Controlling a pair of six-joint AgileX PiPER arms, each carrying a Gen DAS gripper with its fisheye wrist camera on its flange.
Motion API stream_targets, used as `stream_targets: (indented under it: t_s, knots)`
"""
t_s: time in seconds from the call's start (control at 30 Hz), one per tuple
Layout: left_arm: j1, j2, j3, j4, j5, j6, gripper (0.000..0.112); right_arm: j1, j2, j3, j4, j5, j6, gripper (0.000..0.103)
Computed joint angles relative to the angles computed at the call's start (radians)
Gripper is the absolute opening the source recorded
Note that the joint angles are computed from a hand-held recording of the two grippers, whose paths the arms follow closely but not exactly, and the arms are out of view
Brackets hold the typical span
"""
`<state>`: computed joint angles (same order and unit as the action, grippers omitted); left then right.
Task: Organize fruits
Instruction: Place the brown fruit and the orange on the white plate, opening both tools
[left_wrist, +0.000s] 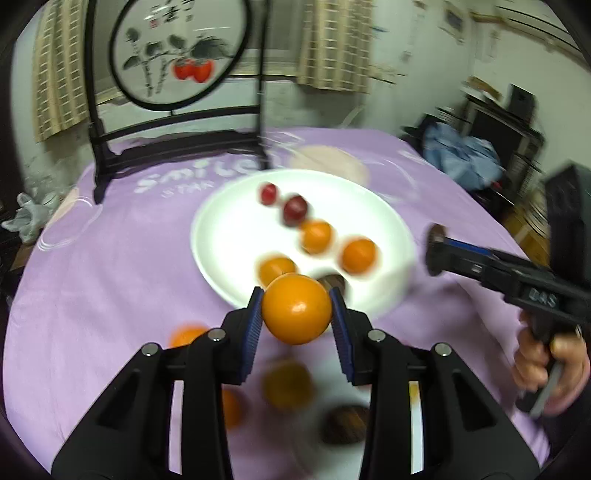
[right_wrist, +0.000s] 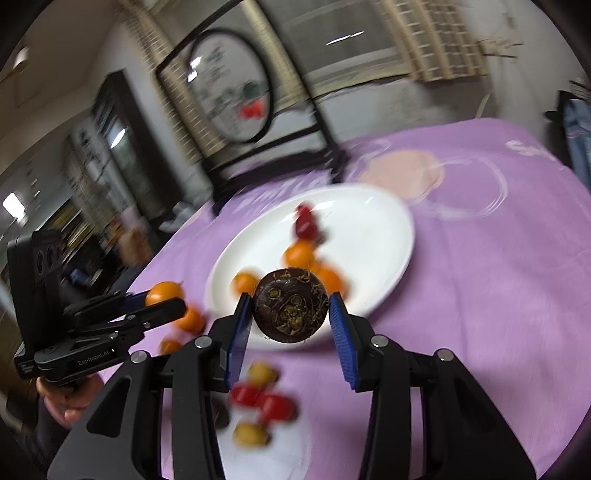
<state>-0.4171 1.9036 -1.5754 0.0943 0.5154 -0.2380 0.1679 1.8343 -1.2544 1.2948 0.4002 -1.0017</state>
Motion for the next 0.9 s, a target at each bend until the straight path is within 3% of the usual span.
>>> stream_targets:
  t_s: [0.13, 0.33, 0.37, 0.4, 0.43, 0.53, 0.6, 0.67, 0.9]
  knots:
    - [0.051, 0.163, -0.249, -0.020, 0.129, -0.038, 0.036, 0.011, 0.128, -0.170, -0.229, -0.031, 0.266, 0.043]
    - [0.067, 0.316, -0.489, -0.011, 0.279, -0.082, 0.039, 0.025, 0.199, -0.269, -0.453, -0.032, 0.483, 0.046]
    - [0.064, 0.312, -0.477, 0.001, 0.267, -0.090, 0.045, 0.031, 0.194, -0.271, -0.509, -0.034, 0.535, 0.047]
    - [0.060, 0.304, -0.464, 0.021, 0.256, -0.101, 0.070, 0.037, 0.186, -0.275, -0.577, -0.027, 0.599, 0.047]
    - [0.051, 0.284, -0.434, 0.070, 0.235, -0.140, 0.086, 0.040, 0.178, -0.270, -0.606, -0.029, 0.624, 0.047]
    - [0.019, 0.208, -0.330, 0.212, 0.171, -0.250, 0.088, 0.069, 0.109, -0.193, -0.690, -0.104, 0.682, 0.050]
    - [0.013, 0.152, -0.260, 0.213, 0.134, -0.254, 0.091, 0.097, 0.061, -0.136, -0.796, -0.156, 0.759, 0.063]
    - [0.007, 0.108, -0.195, 0.232, 0.105, -0.284, 0.095, 0.114, 0.029, -0.098, -0.813, -0.184, 0.751, 0.063]
    - [-0.015, -0.074, 0.116, 0.332, -0.032, -0.407, 0.097, 0.197, -0.073, 0.042, -1.216, -0.267, 1.066, 0.063]
